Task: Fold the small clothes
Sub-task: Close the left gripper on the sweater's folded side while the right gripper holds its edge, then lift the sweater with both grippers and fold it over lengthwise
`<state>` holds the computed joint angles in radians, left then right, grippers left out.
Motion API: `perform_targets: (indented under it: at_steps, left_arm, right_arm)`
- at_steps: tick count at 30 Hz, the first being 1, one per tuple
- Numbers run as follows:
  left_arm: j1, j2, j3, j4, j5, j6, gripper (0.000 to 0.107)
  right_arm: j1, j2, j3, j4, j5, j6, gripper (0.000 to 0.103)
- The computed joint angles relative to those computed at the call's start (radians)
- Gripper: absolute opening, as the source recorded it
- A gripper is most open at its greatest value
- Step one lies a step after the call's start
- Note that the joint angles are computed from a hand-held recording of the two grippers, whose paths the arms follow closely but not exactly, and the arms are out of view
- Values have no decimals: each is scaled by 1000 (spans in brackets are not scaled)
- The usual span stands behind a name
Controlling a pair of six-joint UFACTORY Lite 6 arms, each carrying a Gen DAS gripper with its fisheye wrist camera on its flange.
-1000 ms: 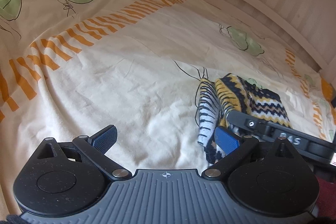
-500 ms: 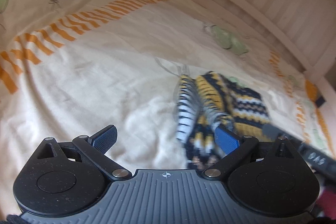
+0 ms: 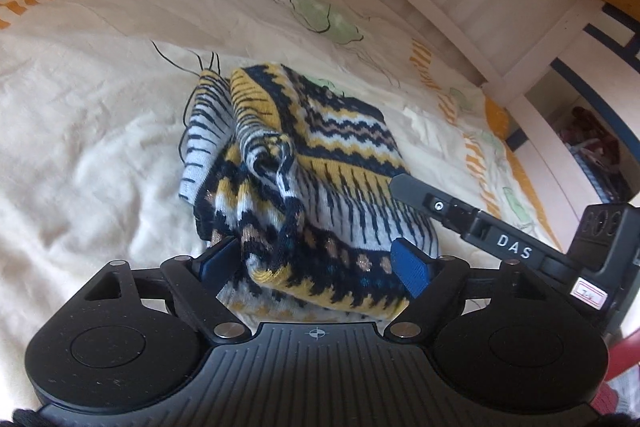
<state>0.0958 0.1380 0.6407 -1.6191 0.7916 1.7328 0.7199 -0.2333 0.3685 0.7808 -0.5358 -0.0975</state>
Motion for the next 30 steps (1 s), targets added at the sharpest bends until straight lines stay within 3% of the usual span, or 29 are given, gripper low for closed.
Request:
perform_targets:
  at_steps: [11,12,14,17,21,27,30]
  left_arm:
    - [-57,226,158,-186,39,41,79]
    - [-53,243,163,-212,49,48,72]
    - [-39,263,142,-303,82,107,15]
    - [-20,217,74,-385,109,201,15]
    - [-31,29,-94,-496,47,364,15]
    - [56,182,-4,-342,77,196,17]
    - [56,169,-5,-333,65,198,20]
  right_arm:
    - [-59,-49,-68,-125,10,95,62]
    - [-61,-54,-74,-129,11,98,62]
    - [-59,-60,-81,-121,10,93,62]
    - [-46,-78,-93,-111,3,86,62]
    - [-52,-95,-81,-88,18,20,63]
    - [-156,42,43,-208,32,30,63]
    - [-218,171,159,-313,48,71,63]
